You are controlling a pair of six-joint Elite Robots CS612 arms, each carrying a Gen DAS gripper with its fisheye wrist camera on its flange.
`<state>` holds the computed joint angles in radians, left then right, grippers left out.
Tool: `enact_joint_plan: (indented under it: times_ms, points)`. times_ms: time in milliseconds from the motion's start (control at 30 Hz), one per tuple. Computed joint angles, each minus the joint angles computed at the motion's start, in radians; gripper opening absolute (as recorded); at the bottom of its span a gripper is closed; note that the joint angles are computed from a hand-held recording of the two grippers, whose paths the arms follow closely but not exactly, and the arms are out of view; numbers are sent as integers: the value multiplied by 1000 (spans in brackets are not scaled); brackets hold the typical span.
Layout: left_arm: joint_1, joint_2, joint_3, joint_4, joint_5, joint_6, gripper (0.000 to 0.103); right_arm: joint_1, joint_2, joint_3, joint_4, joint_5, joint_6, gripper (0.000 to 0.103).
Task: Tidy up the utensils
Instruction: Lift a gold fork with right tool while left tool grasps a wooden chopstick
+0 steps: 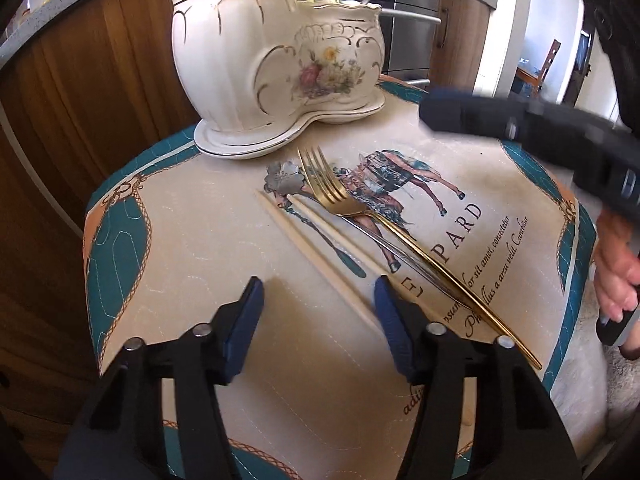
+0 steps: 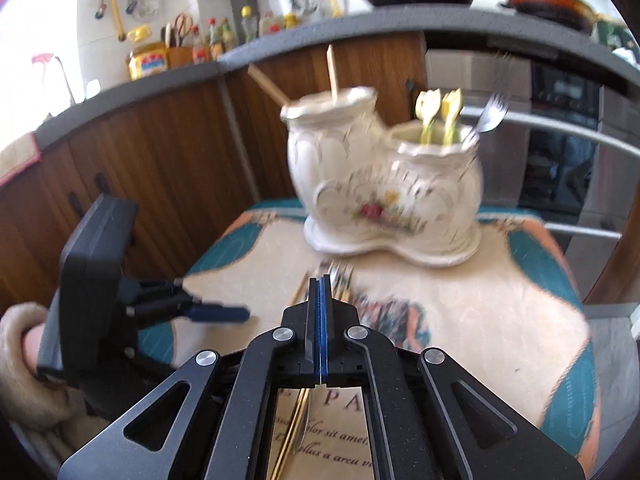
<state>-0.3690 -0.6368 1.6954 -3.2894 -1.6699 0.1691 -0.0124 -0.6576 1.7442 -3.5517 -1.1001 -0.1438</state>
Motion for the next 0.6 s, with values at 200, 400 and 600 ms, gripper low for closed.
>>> enact_joint_plan:
  times_ms: [200, 400, 600]
  points:
    - [3, -6, 6, -1, 7, 22, 13, 19, 3, -13, 92, -72, -53, 18]
    - [19, -2, -2, -3, 9, 6, 7, 33, 3, -23, 179, -98, -94, 25]
    - [31, -2, 6, -25, -17, 0, 7, 39, 12, -48, 270, -108, -90, 23]
